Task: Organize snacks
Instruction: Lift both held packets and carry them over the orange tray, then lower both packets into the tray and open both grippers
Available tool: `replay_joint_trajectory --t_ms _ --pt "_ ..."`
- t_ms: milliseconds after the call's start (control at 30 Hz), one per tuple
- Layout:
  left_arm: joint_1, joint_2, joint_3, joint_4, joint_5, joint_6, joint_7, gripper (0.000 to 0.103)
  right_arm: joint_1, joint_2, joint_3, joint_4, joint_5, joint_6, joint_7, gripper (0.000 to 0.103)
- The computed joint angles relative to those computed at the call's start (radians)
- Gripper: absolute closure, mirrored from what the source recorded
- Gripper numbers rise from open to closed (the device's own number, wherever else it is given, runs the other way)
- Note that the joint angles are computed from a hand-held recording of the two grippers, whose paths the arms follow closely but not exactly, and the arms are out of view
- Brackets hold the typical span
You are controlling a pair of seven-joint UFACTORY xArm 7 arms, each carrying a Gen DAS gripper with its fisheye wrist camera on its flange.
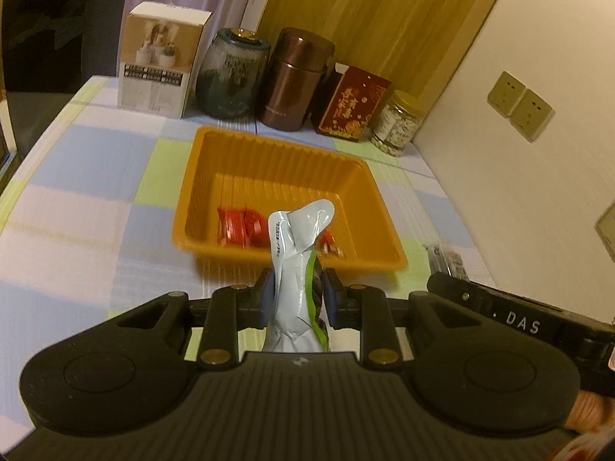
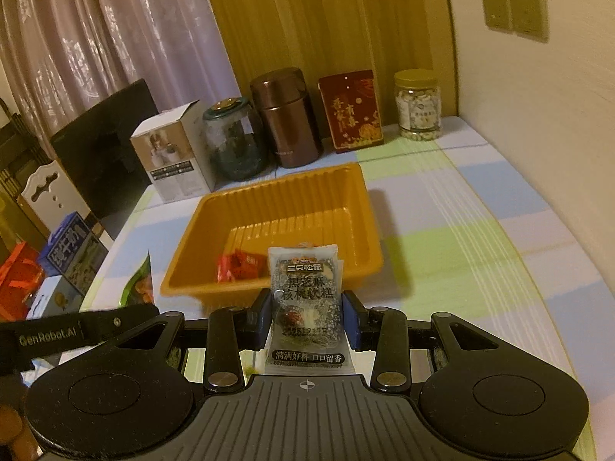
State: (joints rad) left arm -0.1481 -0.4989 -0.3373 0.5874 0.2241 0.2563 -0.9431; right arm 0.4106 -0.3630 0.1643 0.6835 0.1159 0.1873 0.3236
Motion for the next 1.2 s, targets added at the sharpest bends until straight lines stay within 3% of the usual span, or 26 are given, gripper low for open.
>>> replay_joint_trajectory --t_ms 267,600,833,933,1200 --pt "0.066 0.222 0.022 0.153 0.081 -0.055 0.022 0.079 -0.009 0.222 -0.026 0.173 0.024 -0.021 -0.079 0.065" --pt "0.004 0.433 0.124 0.299 0.148 -0.091 0.003 0.079 -0.06 0.384 -0.007 0.315 0.079 -0.01 -0.144 0.065" --pt "-0.059 0.513 0.194 0.354 0.214 -0.109 -0.052 0.079 -0.085 0.417 0.003 0.338 0.075 -0.009 -0.146 0.065" --pt "-0.079 0.525 0.223 0.365 0.278 -0.104 -0.11 0.067 -0.092 0.422 0.008 0.338 0.093 -0.008 -0.154 0.065" --pt "-0.059 0.459 0.228 0.295 0.339 -0.117 -0.176 0.067 -0.098 0.434 0.014 0.342 0.116 -0.012 -0.164 0.065"
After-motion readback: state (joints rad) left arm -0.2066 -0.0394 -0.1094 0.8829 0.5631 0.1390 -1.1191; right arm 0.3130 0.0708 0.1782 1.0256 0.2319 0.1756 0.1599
